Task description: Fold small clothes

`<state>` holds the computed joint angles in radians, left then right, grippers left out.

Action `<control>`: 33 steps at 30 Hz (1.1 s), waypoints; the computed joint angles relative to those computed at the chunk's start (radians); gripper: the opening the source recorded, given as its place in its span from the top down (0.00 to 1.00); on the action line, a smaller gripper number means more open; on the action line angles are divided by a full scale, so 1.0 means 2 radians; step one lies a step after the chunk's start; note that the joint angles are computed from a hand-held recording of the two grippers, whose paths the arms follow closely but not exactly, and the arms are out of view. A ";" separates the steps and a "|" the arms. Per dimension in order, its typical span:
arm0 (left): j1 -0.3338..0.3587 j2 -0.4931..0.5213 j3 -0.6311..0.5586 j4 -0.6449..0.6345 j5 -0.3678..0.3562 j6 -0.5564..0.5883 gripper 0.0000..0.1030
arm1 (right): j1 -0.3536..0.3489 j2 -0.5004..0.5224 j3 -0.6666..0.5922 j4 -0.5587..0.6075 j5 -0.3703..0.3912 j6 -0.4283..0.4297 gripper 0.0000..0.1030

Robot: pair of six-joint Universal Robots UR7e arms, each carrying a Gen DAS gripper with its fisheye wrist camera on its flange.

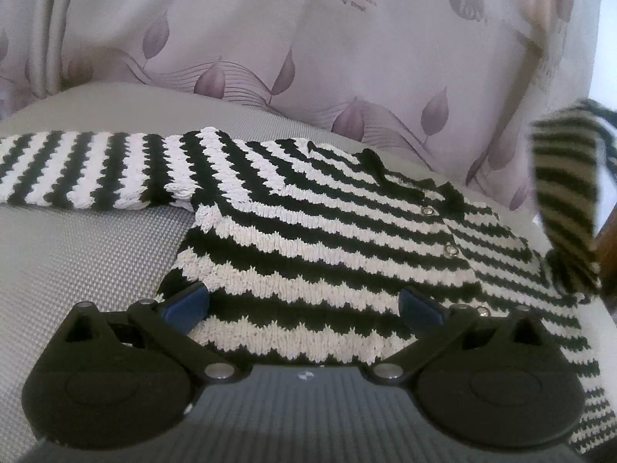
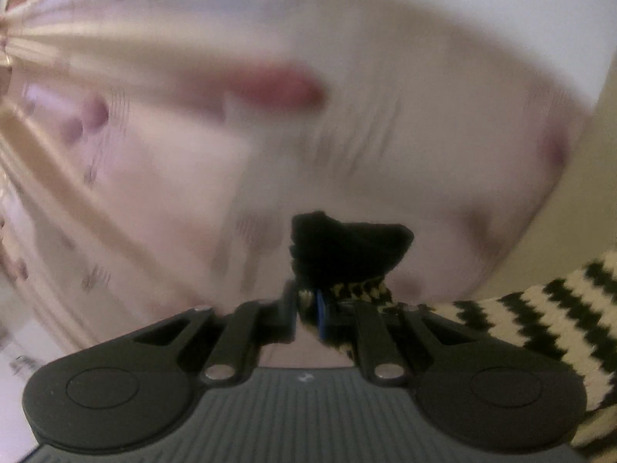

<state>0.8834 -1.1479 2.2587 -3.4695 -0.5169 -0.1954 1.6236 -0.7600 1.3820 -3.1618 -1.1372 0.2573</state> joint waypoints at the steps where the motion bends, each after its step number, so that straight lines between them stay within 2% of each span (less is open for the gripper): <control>1: 0.001 -0.001 0.001 -0.004 -0.003 0.000 0.00 | 0.006 0.013 -0.002 0.004 0.001 0.000 0.90; 9: 0.007 -0.007 0.011 -0.044 -0.030 -0.003 0.00 | 0.033 0.082 0.002 0.047 -0.019 -0.022 0.90; 12: 0.008 -0.008 0.012 -0.049 -0.033 -0.004 0.00 | 0.038 0.095 0.000 0.082 -0.026 -0.059 0.87; 14: 0.009 -0.008 0.013 -0.053 -0.037 -0.004 0.00 | 0.040 0.094 0.004 0.111 -0.031 -0.096 0.74; 15: 0.010 -0.008 0.013 -0.055 -0.038 -0.004 0.00 | 0.038 0.092 0.006 0.125 -0.027 -0.107 0.56; 16: 0.010 -0.008 0.013 -0.057 -0.039 -0.004 0.00 | 0.036 0.089 0.009 0.135 -0.022 -0.114 0.34; 17: 0.010 -0.008 0.014 -0.058 -0.039 -0.005 0.00 | 0.038 0.083 0.020 0.133 -0.023 -0.121 0.26; 20: 0.011 -0.007 0.014 -0.061 -0.040 -0.005 0.00 | 0.032 0.057 0.054 0.111 -0.014 -0.146 0.23; 24: 0.011 -0.006 0.012 -0.057 -0.037 -0.003 0.00 | 0.008 0.010 0.114 0.070 0.016 -0.124 0.23; 29: 0.011 -0.008 0.012 -0.057 -0.040 -0.003 0.00 | 0.001 -0.048 0.186 0.035 -0.044 -0.155 0.23; 32: 0.004 -0.015 0.013 -0.035 -0.028 -0.007 0.01 | 0.020 -0.063 0.205 0.024 -0.132 -0.201 0.22; 33: -0.001 -0.017 0.014 -0.033 -0.017 -0.006 0.01 | 0.022 -0.064 0.209 0.024 -0.145 -0.204 0.22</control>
